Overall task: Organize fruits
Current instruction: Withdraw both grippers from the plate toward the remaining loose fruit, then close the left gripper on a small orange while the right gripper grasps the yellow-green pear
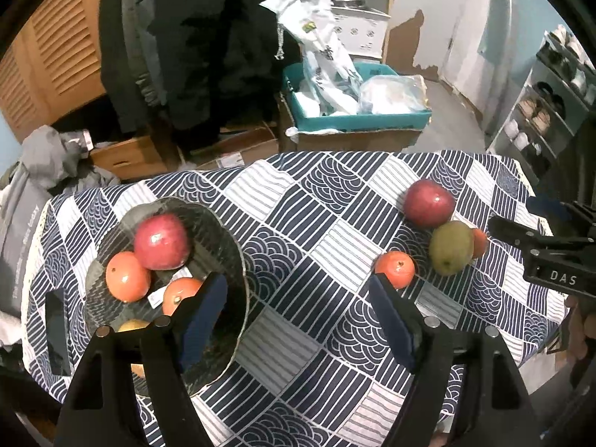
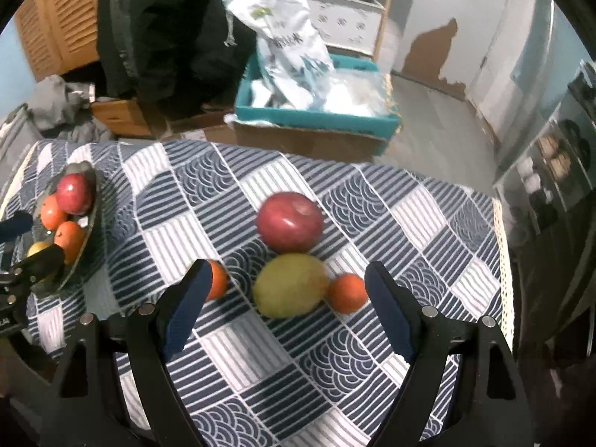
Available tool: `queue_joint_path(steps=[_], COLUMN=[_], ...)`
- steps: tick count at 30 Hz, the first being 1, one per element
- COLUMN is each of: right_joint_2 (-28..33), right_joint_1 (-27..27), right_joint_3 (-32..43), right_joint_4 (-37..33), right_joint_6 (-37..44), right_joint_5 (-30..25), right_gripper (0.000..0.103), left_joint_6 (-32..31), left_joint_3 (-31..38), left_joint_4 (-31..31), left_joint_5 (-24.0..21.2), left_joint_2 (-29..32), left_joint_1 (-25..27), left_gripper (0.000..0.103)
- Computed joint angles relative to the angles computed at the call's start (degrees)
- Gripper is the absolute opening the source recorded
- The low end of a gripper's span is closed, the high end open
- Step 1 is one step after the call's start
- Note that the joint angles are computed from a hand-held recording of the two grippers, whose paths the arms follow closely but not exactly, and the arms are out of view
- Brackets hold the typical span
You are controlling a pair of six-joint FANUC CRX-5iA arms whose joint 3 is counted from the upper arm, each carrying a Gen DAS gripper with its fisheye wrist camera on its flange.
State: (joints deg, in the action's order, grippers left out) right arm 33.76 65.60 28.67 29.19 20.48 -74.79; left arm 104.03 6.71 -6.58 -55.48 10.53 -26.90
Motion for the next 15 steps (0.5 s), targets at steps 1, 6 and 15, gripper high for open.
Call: queue_joint_path(steps=[1,6,15], right_joint_2=[-0.1,-0.1,1.1], right_joint_1=[-0.2,-1.4,-3.8], right_joint_3=[-0.4,-1.8,-2.8], right_joint_4=[-0.5,-3.4,-9.5], right_joint_6=[-0.1,-0.3,-0.4], right_joint_5=[0.0,0.8,3.9], right_gripper=[0.084,0.084,0.084], left_joint_6=[0.0,-0.2,0.2], left_joint_3=[0.5,2.9,6.9], left_joint_4=[-0.3,-0.9,-3.3], left_joint_5=[-0.3,-1.3,-2.7], left_joint_2=[0.5,3.2,8.6], left_joint_1=[-0.3,-1.4,-3.1], left_gripper=[0.080,0.080,0.080])
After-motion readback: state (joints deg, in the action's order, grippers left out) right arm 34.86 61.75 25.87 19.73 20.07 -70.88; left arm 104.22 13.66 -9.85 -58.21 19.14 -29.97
